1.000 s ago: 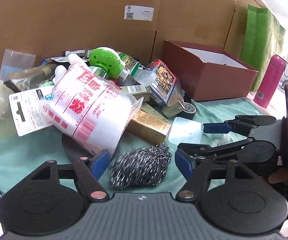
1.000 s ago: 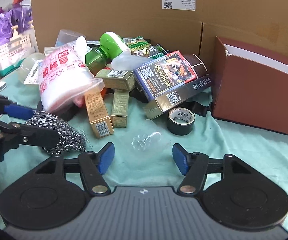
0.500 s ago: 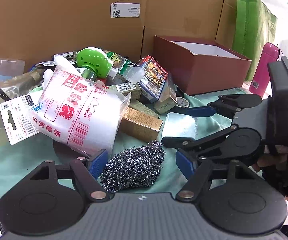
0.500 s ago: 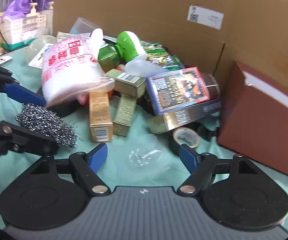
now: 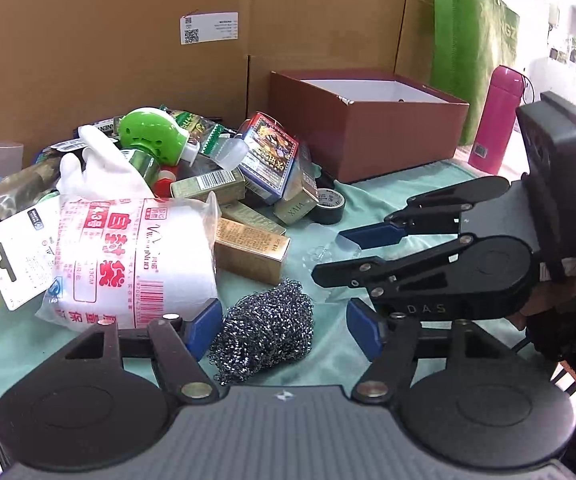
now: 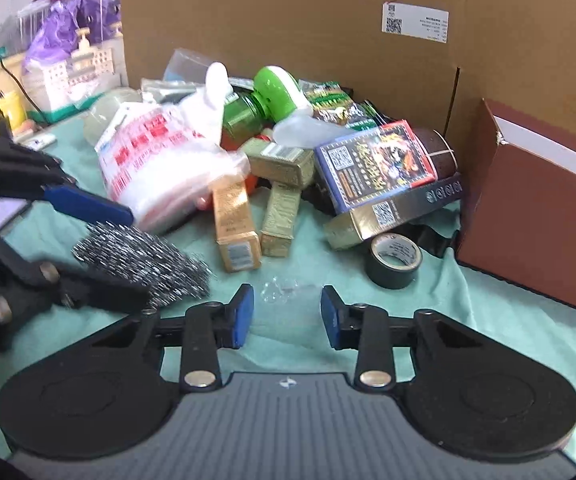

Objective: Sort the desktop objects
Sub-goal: 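Grasp the steel-wool scrubber with the left tool, then grasp the clear plastic hook with the right tool while the left tool holds the scrubber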

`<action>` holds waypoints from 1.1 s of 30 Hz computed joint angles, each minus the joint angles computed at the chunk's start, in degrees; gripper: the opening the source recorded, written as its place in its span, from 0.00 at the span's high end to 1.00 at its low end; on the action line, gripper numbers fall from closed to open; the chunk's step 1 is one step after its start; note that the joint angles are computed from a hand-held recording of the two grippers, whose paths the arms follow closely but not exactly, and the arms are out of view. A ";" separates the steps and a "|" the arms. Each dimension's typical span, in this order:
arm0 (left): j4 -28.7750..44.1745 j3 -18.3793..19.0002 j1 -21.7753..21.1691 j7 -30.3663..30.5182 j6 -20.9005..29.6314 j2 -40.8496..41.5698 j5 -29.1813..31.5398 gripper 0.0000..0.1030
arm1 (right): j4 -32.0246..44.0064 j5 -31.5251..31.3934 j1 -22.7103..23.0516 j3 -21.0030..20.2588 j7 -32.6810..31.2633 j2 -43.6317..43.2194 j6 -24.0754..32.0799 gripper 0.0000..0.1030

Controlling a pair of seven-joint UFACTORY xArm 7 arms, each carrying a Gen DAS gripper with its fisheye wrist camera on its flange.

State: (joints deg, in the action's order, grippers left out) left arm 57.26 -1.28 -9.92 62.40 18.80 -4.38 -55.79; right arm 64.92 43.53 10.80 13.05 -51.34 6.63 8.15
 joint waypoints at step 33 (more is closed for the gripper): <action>2.99 0.62 -0.01 3.45 2.71 -1.36 -7.81 0.61 | 3.55 34.85 1.60 -1.72 -27.33 -3.42 -2.36 1.00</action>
